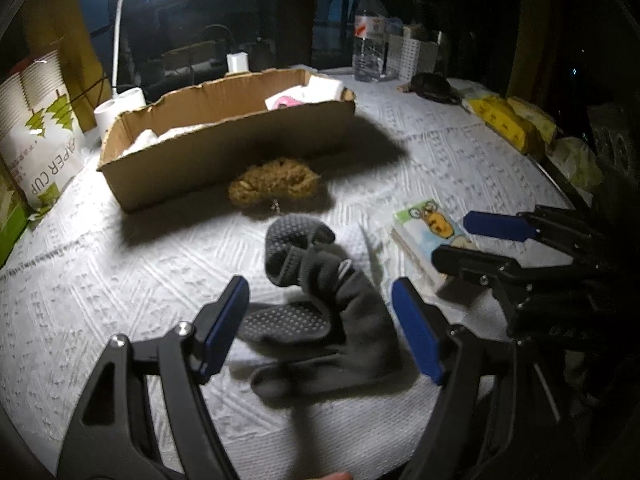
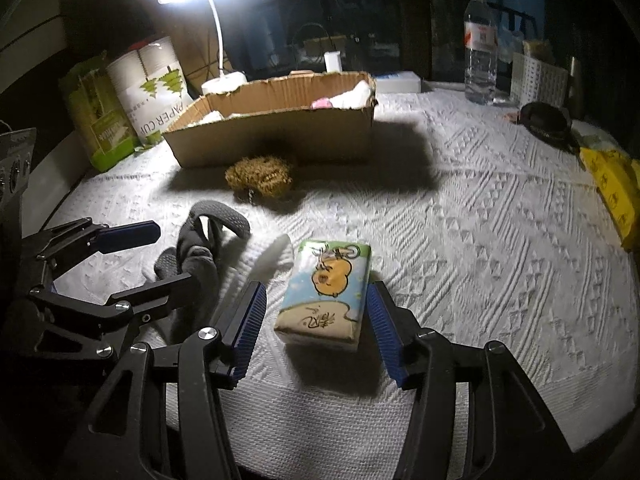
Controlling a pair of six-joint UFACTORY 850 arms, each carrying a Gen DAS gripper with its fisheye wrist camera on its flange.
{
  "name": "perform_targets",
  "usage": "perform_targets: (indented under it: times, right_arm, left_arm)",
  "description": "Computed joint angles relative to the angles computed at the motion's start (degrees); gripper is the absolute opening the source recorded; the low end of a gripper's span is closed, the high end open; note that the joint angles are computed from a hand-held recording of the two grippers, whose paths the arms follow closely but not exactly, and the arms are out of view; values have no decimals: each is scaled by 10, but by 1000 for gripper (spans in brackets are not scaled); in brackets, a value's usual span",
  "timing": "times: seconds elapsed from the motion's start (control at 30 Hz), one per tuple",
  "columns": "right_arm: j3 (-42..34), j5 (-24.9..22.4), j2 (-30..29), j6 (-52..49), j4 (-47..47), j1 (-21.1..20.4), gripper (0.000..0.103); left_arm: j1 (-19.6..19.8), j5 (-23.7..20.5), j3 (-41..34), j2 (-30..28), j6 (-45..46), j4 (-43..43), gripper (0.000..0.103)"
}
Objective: Organize soft objects
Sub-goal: 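Grasp the grey glove with the left tool while the right grasps the tissue pack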
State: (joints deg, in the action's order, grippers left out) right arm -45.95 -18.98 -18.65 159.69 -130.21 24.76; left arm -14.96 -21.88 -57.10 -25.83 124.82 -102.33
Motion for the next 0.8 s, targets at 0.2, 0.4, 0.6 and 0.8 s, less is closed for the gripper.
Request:
perform_targets:
  times: [0.2,0.4,0.6,0.8]
  right_arm:
    - [-9,11,-15,6,-7,-3,56]
    - [-7,12,-14,23,-31,-4,54]
    - [-4,5,-7,22,-36,-2,52]
    - [-8,4,-1,-6,-19,-1,51]
  left_arm:
    - [-6,6,-7,-13,-20,26,75]
    - [1,-14,-13,-16,-43,52,54]
    - [3,-30,-7,-10,-32,57,34]
    - [12,-49,-3,2,-23,54,21]
